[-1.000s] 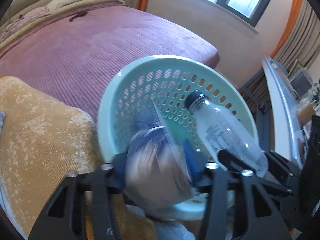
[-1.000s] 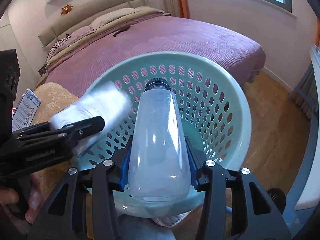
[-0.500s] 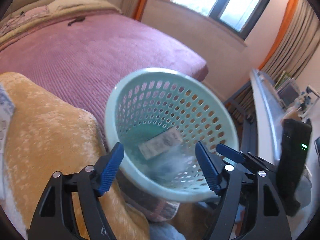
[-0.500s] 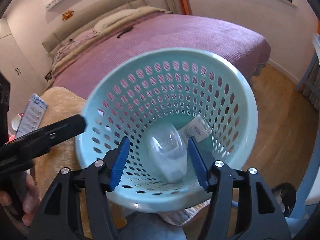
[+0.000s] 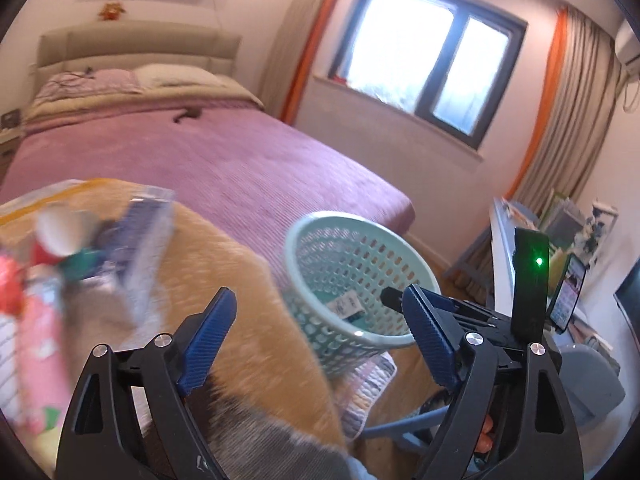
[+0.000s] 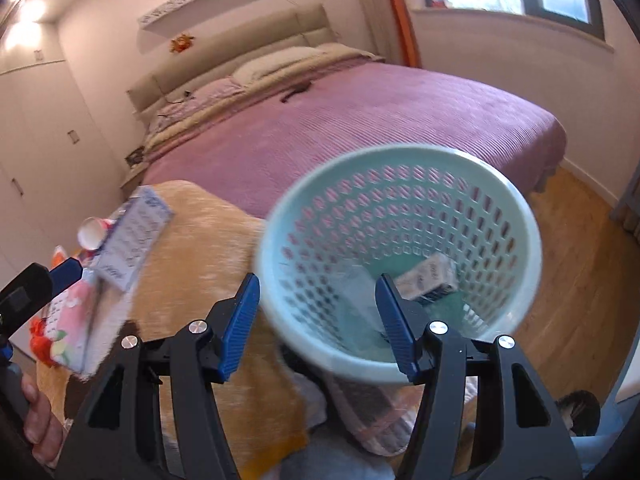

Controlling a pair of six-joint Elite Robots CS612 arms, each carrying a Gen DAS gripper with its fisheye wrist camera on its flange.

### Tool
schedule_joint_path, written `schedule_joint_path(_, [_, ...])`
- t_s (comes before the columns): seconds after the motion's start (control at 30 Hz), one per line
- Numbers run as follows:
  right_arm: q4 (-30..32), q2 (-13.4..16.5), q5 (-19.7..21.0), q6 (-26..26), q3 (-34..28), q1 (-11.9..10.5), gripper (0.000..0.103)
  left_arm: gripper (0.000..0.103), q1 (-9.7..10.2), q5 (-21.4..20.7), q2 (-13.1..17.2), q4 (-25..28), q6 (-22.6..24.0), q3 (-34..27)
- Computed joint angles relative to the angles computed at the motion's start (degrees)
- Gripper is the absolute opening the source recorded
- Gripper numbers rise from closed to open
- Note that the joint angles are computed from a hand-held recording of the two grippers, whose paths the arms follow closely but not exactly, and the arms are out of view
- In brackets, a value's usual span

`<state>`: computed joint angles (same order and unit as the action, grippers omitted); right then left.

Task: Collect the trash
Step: 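Move both tools back from the basket to the trash pile, then grasp the red plastic bag with left tool while right tool grasps pink bottle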

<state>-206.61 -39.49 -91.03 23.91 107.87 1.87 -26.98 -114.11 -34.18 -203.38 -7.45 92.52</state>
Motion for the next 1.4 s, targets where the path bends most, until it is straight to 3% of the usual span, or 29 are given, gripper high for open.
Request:
schedule_joint_path(0.13, [-1.4, -0.1, -0.6, -1.8, -0.9, 2.3, 0.057, 0.086, 1.58, 3.1, -1.2, -5.7, -2.3, 3.7])
schedule_joint_path(0.33, [-2.3, 0.5, -0.6, -4.3, -3.6, 5.7, 0.057, 0.086, 4.25, 10.0, -3.1, -10.2, -4.2, 8.0])
schedule_joint_path(0.73, [2.6, 4.0, 3.3, -7.6, -10.2, 9.6, 0.057, 0.086, 8.92, 24.9, -4.2, -11.8, -11.1, 13.2])
schedule_joint_path(0.93, [4.9, 4.6, 4.1, -9.5, -12.7, 11.0, 0.065, 0.086, 11.25, 25.7, -4.5, -9.1, -13.7, 14.1])
schedule_joint_path(1.07, [8.0, 4.8, 7.6, -9.2, -14.5, 11.7, 0.066, 0.086, 11.98, 25.8, -4.3, -5.5, -16.1, 13.1])
schedule_joint_path(1.13, [9.7, 5.0, 9.0, -8.9, -15.5, 12.2, 0.068, 0.086, 12.47, 23.5, -3.9, -3.3, -17.9, 12.1])
schedule_joint_path(1.23, [15.0, 5.5, 8.1, -8.6, -18.0, 13.7, 0.068, 0.086, 13.07, 20.4, -2.9, 0.9, -20.8, 9.8])
schedule_joint_path(1.4, [21.6, 6.1, 9.2, -6.6, -20.7, 14.3, 0.067, 0.082, 13.32, 17.5, -1.2, 3.4, -21.2, 7.2])
